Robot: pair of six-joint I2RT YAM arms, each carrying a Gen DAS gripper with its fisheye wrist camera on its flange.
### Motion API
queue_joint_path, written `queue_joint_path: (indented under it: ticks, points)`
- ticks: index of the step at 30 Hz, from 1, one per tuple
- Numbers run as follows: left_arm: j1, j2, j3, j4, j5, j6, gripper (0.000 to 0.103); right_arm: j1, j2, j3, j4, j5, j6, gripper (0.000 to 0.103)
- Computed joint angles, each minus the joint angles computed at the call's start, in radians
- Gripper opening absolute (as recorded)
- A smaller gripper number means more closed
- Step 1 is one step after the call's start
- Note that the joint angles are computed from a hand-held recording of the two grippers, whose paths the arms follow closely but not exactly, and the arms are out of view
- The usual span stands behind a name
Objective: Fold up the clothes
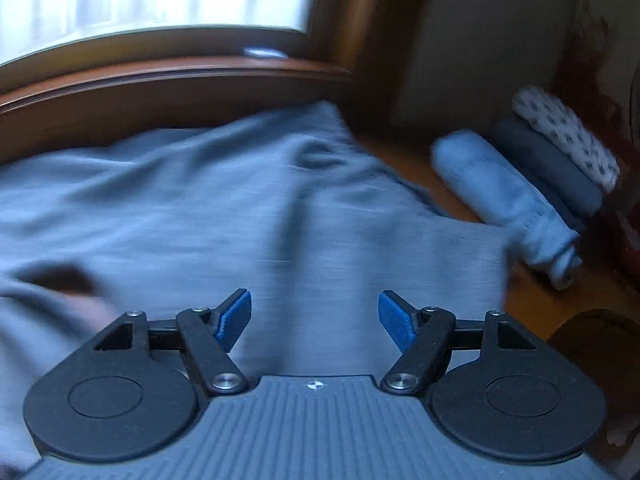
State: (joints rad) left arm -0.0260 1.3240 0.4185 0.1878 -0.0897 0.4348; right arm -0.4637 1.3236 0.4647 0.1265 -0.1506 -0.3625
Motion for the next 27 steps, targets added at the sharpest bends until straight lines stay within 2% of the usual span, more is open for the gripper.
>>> queue_joint_path:
  ticks: [1,3,5,7,9,11,14,15,18,22,23,24,25,26,27]
  points:
    - [-0.09,0.069,0.028,0.032,-0.091,-0.052,0.096,-0.077,0.063,0.027,0.025,-0.066,-0.054,0.073]
    - [-0.219,0.218,0.116,0.056,-0.245,-0.142,0.096,-0.16,0.236,0.13,0.092,-0.132,-0.122,0.072]
    - [-0.3,0.325,0.202,0.034,-0.354,-0.22,0.096,-0.203,0.36,0.25,0.059,-0.14,-0.158,0.071]
    - [-0.339,0.405,0.289,-0.042,-0.397,-0.296,0.096,-0.218,0.443,0.363,-0.036,-0.107,-0.2,0.064]
    - [-0.366,0.444,0.327,-0.092,-0.441,-0.359,0.098,-0.258,0.435,0.387,-0.116,-0.113,-0.27,0.065]
    - [-0.384,0.45,0.332,-0.116,-0.485,-0.392,0.098,-0.306,0.404,0.369,-0.14,-0.117,-0.359,0.066]
    - [-0.389,0.457,0.352,-0.177,-0.501,-0.459,0.1,-0.396,0.391,0.366,-0.171,-0.134,-0.444,0.071]
    - [-0.387,0.455,0.349,-0.181,-0.501,-0.477,0.101,-0.426,0.404,0.403,-0.231,-0.14,-0.438,0.072]
    - [-0.381,0.45,0.318,-0.142,-0.495,-0.485,0.101,-0.469,0.439,0.522,-0.429,-0.128,-0.442,0.073]
    - [-0.356,0.443,0.285,-0.09,-0.478,-0.478,0.103,-0.478,0.381,0.497,-0.504,-0.049,-0.587,0.073]
    - [-0.358,0.449,0.299,-0.101,-0.477,-0.475,0.103,-0.471,0.371,0.478,-0.507,-0.013,-0.631,0.069]
    - [-0.357,0.455,0.314,-0.119,-0.475,-0.472,0.103,-0.464,0.36,0.459,-0.508,0.024,-0.674,0.054]
    - [-0.359,0.461,0.334,-0.146,-0.476,-0.471,0.103,-0.455,0.35,0.438,-0.507,0.061,-0.715,0.047]
    - [-0.361,0.47,0.357,-0.173,-0.478,-0.472,0.102,-0.465,0.315,0.445,-0.539,0.0,-0.725,0.043]
    - [-0.363,0.47,0.367,-0.187,-0.484,-0.473,0.102,-0.473,0.283,0.455,-0.572,-0.062,-0.735,0.043]
